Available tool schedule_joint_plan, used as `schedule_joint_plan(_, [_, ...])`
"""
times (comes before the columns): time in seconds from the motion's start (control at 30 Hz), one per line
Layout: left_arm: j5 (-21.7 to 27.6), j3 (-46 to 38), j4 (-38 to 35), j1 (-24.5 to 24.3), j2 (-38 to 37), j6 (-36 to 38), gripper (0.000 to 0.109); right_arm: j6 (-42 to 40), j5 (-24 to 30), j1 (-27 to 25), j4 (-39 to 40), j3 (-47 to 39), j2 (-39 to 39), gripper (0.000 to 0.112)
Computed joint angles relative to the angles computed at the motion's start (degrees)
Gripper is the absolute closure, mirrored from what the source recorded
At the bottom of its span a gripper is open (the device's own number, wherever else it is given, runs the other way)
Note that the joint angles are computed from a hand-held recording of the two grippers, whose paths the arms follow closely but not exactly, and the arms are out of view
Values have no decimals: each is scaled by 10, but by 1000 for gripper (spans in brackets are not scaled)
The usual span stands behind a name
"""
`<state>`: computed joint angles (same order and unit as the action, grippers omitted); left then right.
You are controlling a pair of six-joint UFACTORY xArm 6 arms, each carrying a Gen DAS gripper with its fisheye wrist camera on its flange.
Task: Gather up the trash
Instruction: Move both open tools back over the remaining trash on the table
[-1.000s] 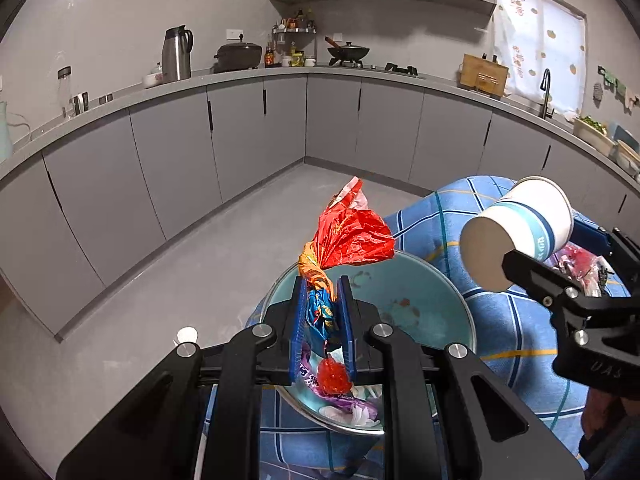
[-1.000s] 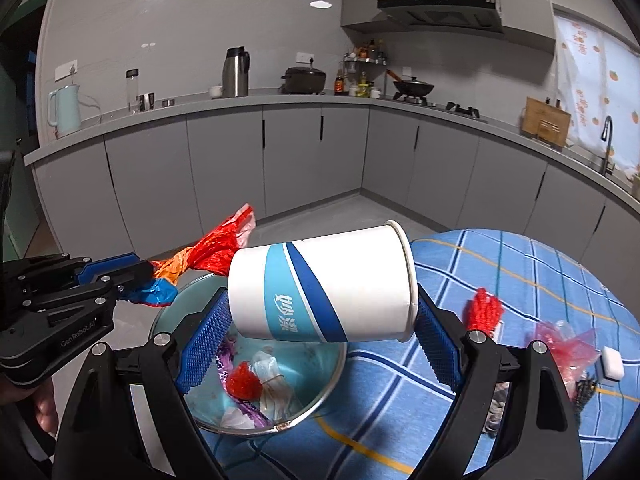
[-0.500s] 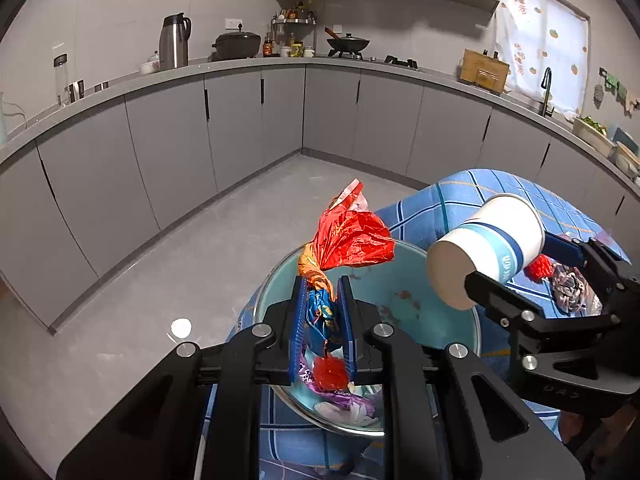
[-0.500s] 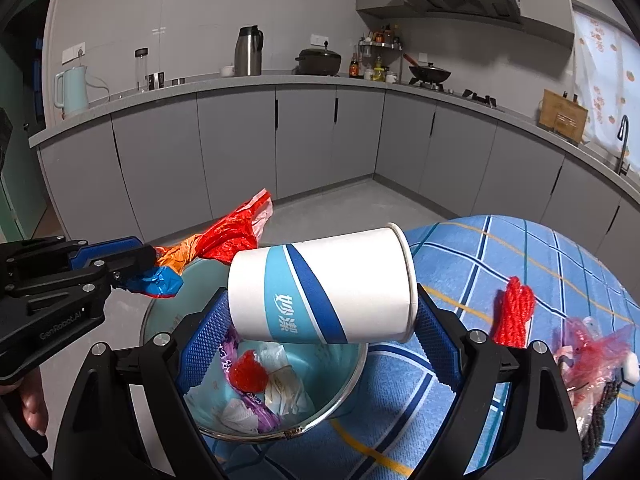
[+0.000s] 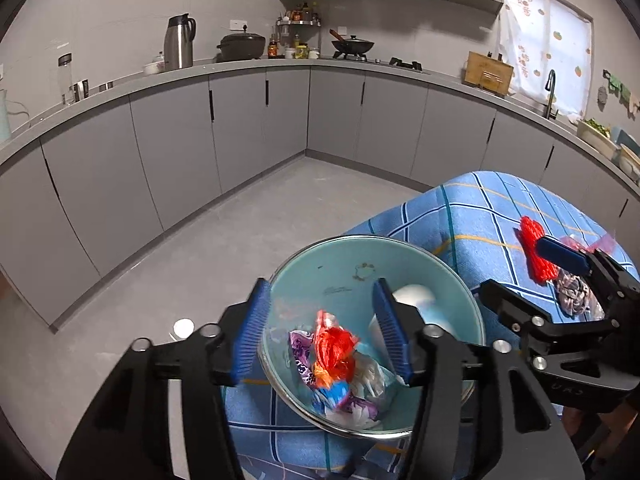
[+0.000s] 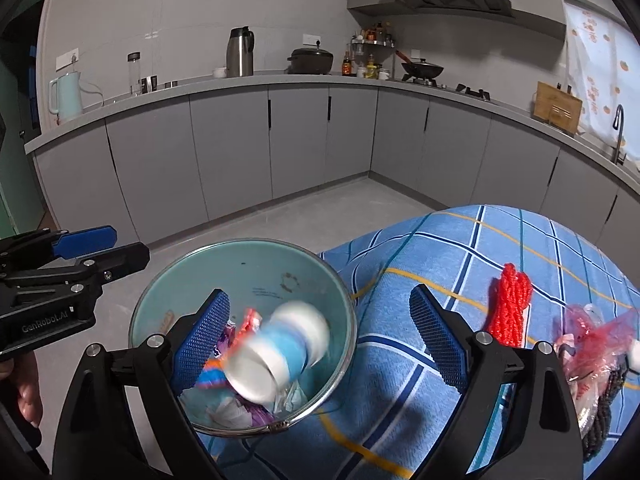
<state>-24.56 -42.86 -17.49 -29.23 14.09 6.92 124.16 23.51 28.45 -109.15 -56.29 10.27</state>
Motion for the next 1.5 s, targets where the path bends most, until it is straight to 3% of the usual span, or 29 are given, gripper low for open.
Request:
schedule_joint_plan(0.5, [-14,9,-34,-23,-6,33,40,-6,33,12,37,66,-56,21])
schedule_joint_plan(0.87, [-16,9,-32,-71,-3,43,36,-7,70,14,74,141,-123,21])
schedule_joint_plan(1.23, [-14,-4,-27,-115,7,46,33,7,124,19,111,250,-235,21])
schedule_joint_plan(1.5, [-10,-47,-61,-158,31,88,32,13,166,9,153,334,-330,22])
